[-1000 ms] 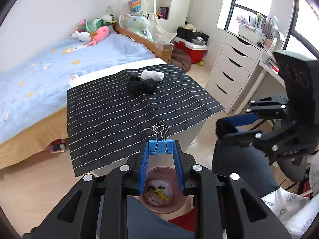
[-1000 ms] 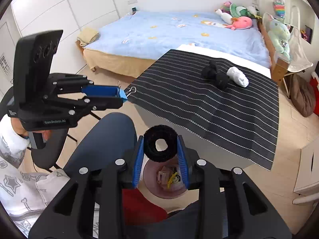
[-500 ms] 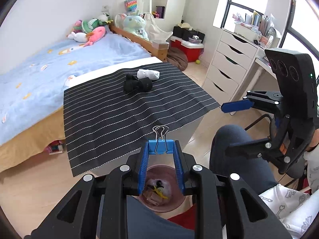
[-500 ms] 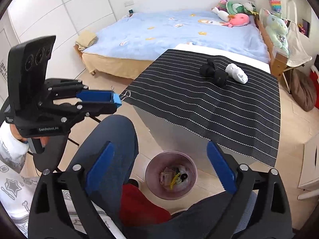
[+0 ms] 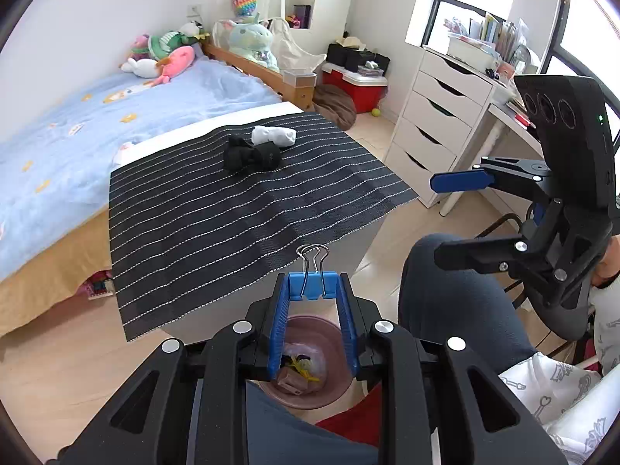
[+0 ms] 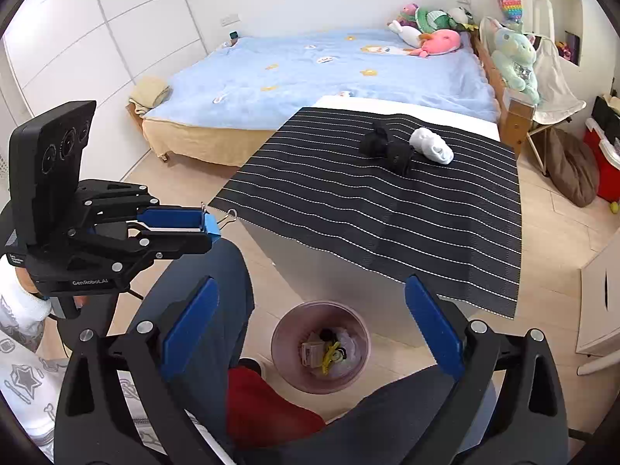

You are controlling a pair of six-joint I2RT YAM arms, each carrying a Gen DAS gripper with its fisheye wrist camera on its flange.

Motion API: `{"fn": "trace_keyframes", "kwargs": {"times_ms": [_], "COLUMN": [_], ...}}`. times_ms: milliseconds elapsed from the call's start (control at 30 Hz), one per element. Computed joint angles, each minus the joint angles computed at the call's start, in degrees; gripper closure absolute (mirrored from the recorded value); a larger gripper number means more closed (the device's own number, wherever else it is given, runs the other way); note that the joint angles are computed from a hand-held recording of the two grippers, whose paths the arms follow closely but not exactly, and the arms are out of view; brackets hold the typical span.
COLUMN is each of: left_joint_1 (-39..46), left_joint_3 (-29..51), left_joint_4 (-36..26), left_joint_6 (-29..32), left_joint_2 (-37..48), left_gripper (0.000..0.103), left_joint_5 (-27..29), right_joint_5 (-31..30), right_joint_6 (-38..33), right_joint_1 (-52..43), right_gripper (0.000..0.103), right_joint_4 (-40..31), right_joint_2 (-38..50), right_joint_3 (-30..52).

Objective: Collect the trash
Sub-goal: 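Open the left tool over the pink bin to drop the blue binder clip, then reach the right tool to the white sock and grasp it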

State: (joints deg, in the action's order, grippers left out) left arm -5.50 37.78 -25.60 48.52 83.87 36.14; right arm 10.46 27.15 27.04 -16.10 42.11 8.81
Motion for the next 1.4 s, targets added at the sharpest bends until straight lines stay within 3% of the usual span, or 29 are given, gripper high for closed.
{"fn": "trace_keyframes", "kwargs": {"times_ms": [633, 667, 767, 833, 1000, 1400], "left_joint_1": [-4.2, -4.2, -4.1, -3.9, -3.8, -2.9], "left_joint_3": [-1.2, -1.0, -0.9, -1.3, -2.3, -2.4], "left_joint_4": [-0.2, -0.3, 0.4, 1.3, 4.7, 10.1], "left_joint_6": [-0.4, -0.1, -0.5, -1.5, -4.1, -8.5], "left_joint_2": [-0.9, -0.4, 0.9, 0.7, 0.2, 1.2], "left_gripper": [0.077, 0.073, 0.03, 0.016, 0.008, 0.008], "left_joint_5": [-1.3, -1.2, -0.6, -0.2, -1.4, -1.9], "right_joint_5": [-2.8, -2.8, -2.9, -3.0, -3.0, -4.2], "right_joint_6": [-2.6, -2.6, -2.7, -2.8, -2.6, -3.9], "right_joint_1": [-7.5, -7.6, -7.8, -8.0, -7.8, -10.2], "right_gripper": [0.008, 0.008, 0.008, 0.008, 0.007, 0.005], "right_joint_4": [-9.1, -9.2, -9.5, -9.9, -9.8, -6.2], "right_joint_2": [-13.0, -13.2, -13.5, -13.7, -13.6, -10.8], "right_joint_3": [-1.1, -1.1, -1.1, -1.0, -1.2, -1.6]}}
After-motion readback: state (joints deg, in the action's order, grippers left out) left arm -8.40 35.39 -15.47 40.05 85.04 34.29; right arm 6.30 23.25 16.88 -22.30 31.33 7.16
